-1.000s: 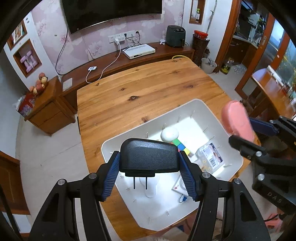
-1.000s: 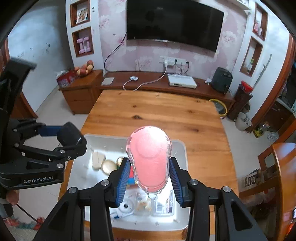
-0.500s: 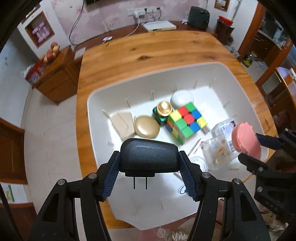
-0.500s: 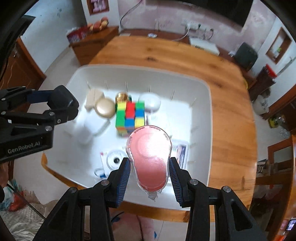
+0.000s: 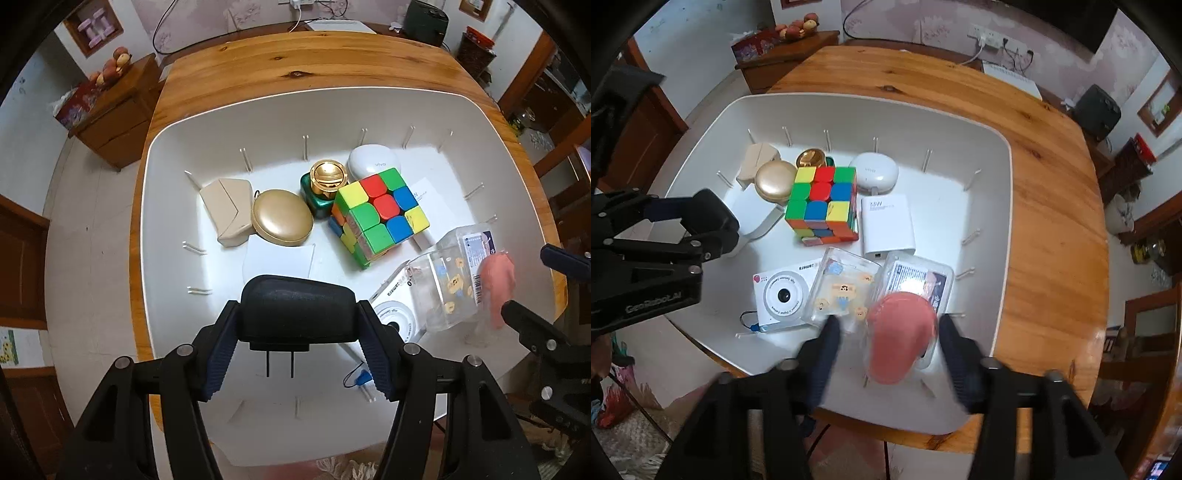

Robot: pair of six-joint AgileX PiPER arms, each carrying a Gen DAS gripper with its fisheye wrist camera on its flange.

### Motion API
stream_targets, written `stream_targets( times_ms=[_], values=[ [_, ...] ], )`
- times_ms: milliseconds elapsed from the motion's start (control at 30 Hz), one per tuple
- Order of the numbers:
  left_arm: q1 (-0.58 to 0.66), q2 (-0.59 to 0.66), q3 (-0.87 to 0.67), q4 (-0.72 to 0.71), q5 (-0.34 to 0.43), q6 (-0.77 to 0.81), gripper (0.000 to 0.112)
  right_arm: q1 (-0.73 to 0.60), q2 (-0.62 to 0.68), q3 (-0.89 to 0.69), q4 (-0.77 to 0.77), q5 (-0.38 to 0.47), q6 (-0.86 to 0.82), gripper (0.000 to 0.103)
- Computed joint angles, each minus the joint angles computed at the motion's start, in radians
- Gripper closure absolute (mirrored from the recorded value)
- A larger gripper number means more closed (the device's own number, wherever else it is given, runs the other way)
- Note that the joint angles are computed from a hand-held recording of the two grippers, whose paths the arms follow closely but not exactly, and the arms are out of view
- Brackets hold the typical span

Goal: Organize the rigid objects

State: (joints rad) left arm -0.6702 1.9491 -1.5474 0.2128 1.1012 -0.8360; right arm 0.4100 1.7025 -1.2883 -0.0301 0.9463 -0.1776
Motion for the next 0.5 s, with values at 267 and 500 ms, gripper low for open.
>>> stream_targets(
  times_ms=[267, 500],
  values=[
    [-0.011, 0.007, -0.071, 0.051, 0.040, -0.036, 0.032, -0.018, -0.032, -0.020, 0.026, -0.028, -0.038, 0.038],
    [-0.018, 0.013, -0.145, 0.078, 0.104, -0.055, 0.032, -0.035, -0.052, -0.063, 0.058, -0.032, -0.047, 0.038]
  ],
)
